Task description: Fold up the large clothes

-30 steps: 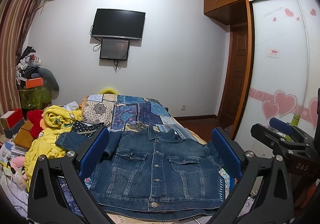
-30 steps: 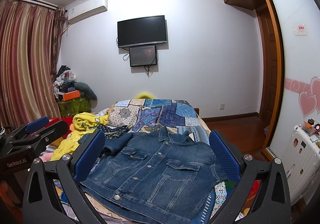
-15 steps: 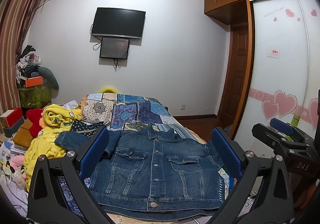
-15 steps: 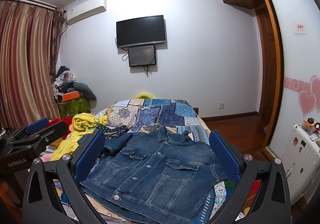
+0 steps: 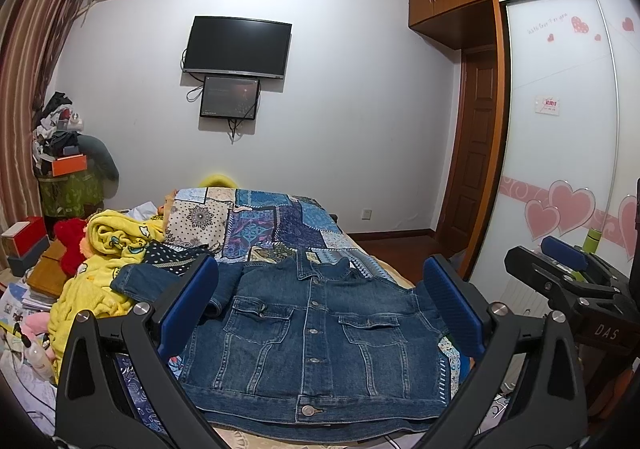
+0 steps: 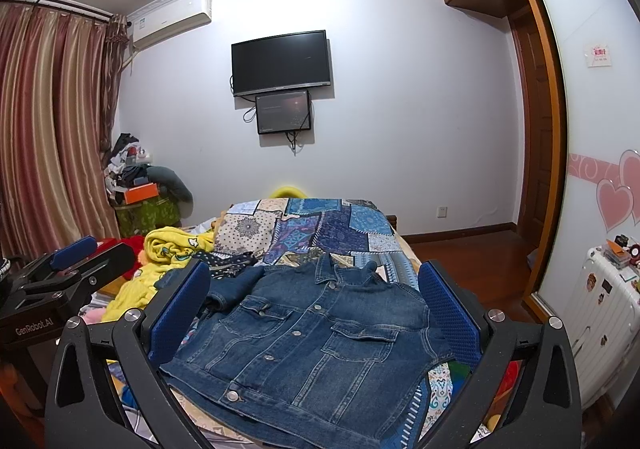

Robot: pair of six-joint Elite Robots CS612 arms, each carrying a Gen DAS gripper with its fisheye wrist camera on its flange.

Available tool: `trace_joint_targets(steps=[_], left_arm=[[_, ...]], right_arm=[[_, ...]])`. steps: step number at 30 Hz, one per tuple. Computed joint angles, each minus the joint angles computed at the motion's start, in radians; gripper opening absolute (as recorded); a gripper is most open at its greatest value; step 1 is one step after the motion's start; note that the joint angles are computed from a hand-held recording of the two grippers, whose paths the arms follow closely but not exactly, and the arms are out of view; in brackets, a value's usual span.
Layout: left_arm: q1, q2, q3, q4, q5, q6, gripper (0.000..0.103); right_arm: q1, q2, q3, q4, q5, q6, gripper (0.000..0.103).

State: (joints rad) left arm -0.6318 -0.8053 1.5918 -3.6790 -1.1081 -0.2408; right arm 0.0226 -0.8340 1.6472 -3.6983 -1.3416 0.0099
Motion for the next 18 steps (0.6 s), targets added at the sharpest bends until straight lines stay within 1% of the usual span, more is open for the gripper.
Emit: trace_joint_targets(steps=[10,18], left_arm=[[0.003,0.003,-0.005,0.013,-0.006,-0.008,0.103],[0.029,0.016,-0.034,0.054,-0.027,-0.039,0.103]], right_arm=[[0.000,0.004,-0.005,0.013,-0.001,0.005,0.103],[0.006,0.013,-0.031,0.068,-0.005,-0.009,0.103]])
